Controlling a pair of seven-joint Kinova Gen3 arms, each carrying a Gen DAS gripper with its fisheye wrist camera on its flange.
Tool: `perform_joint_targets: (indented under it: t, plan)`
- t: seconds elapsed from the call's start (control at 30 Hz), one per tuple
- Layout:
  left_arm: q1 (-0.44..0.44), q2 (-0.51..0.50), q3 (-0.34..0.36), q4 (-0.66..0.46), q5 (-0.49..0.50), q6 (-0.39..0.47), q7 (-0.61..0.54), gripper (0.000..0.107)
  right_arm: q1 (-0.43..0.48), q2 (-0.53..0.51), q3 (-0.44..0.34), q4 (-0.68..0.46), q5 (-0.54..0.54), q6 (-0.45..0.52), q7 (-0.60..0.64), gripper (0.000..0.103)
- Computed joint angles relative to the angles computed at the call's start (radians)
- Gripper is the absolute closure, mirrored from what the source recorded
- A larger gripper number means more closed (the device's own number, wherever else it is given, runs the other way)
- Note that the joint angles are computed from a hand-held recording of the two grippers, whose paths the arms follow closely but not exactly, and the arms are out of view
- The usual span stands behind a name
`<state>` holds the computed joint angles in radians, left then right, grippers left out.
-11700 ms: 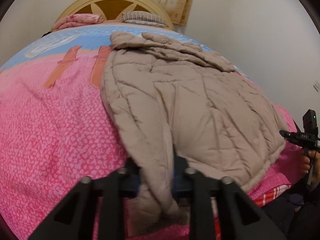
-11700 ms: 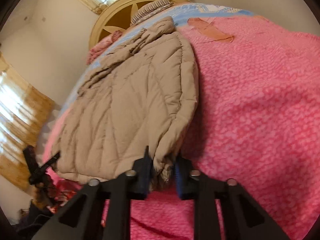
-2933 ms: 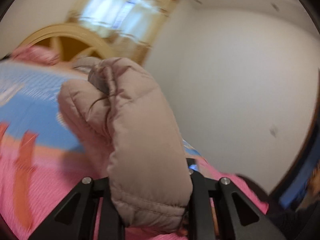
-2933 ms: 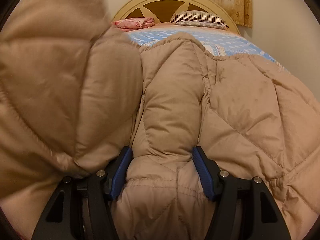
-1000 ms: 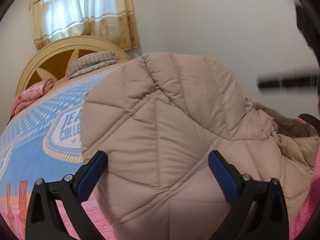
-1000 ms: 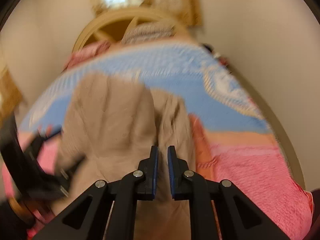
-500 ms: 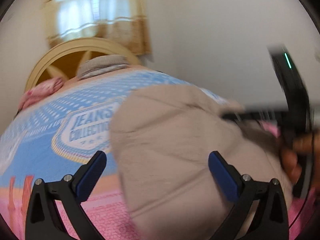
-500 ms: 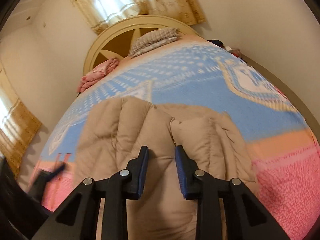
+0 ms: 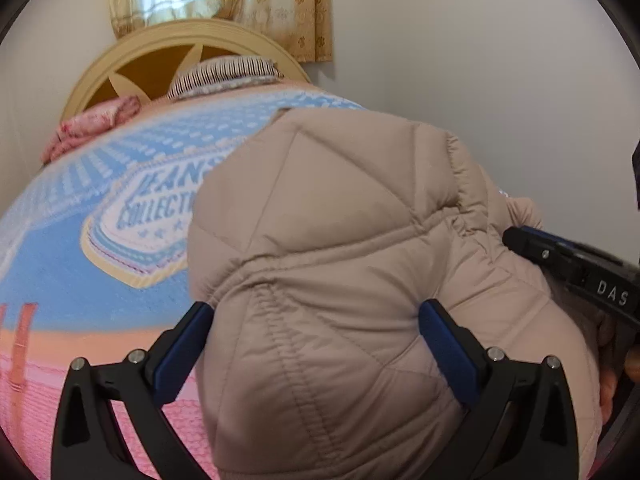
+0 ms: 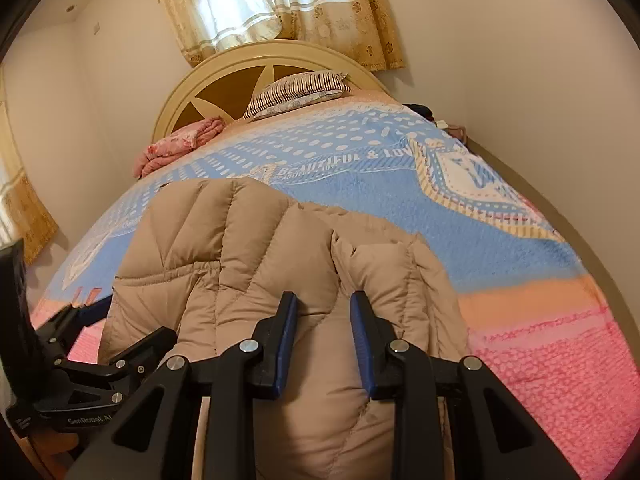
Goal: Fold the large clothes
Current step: 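Grasp the jacket bundle with the left tool beside the right tool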
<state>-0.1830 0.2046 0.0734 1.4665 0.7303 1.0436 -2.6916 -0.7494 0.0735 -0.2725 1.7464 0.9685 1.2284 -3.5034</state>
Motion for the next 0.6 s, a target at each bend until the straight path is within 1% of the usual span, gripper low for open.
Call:
perform_joint_targets:
  t: [0.1, 0.27, 0.37, 0.6]
  plan:
    - [0.001, 0.03, 0.002, -0.029, -0.014, 0.028, 0.023, 0.004, 0.026, -0.005, 0.015, 0.014, -0.032, -0.062, 0.011, 0.076]
    - [-0.008, 0.048, 0.011, -0.047, -0.019, 0.06, 0.041, 0.004, 0.053, -0.017, 0.019, 0.042, -0.052, -0.128, -0.002, 0.076]
    - [-0.009, 0.049, 0.015, -0.045, -0.019, 0.058, 0.042, 0.004, 0.058, -0.014, 0.017, 0.054, -0.046, -0.141, -0.019, 0.076]
    - [-0.009, 0.048, 0.019, -0.034, -0.011, 0.043, 0.034, 0.004, 0.077, -0.028, 0.019, 0.106, -0.032, -0.214, -0.067, 0.075]
